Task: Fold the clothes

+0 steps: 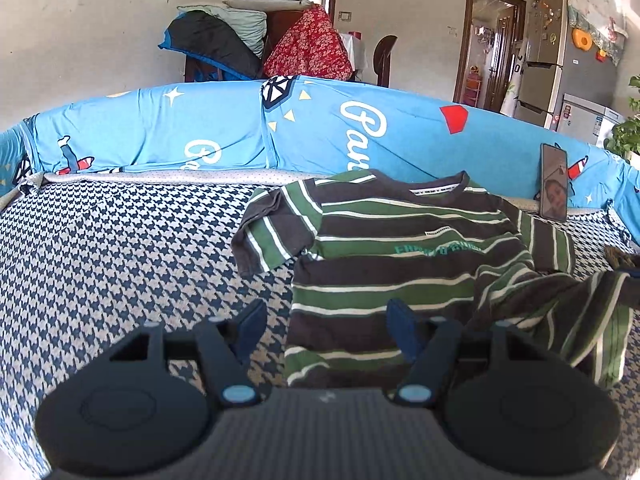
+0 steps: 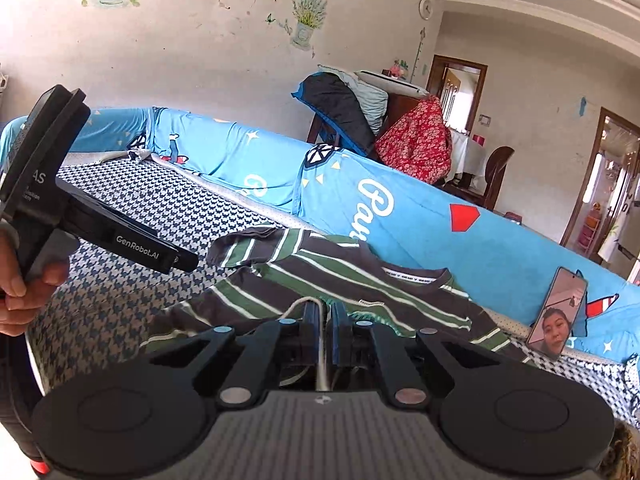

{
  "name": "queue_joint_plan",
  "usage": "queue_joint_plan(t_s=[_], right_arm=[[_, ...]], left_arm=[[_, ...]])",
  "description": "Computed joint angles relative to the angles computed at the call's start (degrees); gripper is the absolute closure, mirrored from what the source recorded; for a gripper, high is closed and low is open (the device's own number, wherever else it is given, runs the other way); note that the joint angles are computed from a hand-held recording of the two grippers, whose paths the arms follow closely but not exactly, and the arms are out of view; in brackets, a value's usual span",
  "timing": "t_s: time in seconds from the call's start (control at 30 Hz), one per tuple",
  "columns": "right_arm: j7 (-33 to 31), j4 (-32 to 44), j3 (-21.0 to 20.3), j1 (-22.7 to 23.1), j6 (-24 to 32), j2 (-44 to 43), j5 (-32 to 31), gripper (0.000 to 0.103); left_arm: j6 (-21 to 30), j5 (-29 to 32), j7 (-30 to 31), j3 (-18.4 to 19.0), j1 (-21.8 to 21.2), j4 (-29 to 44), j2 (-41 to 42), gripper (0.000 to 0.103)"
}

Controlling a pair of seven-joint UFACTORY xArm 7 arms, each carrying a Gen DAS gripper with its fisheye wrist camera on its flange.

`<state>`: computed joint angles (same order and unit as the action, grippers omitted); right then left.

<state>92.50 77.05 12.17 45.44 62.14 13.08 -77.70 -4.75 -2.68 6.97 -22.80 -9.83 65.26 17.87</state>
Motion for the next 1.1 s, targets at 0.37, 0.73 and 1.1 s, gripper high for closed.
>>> queue_joint_plan(t_s=[0.37, 0.73, 1.1], right_arm=[[20.0, -9.7, 3.8, -1.9, 2.8, -8.5, 1.3, 0.096], [17.2, -10.4, 4.3, -3.9, 1.4, -6.4, 16.4, 0.088], [23.1, -12.6, 1.8, -4.9, -8.3, -4.2, 18.9, 0.069]], left_arm=[[-1.0, 2.9, -1.2, 5.5, -4.8, -4.6, -1.5, 0.028], [-0.9, 3.2, 3.6, -11.2, 10.9, -9.0, -0.9, 0.023], [-1.3, 3.8, 3.1, -12.0, 12.0, -9.4, 0.2, 0.022]])
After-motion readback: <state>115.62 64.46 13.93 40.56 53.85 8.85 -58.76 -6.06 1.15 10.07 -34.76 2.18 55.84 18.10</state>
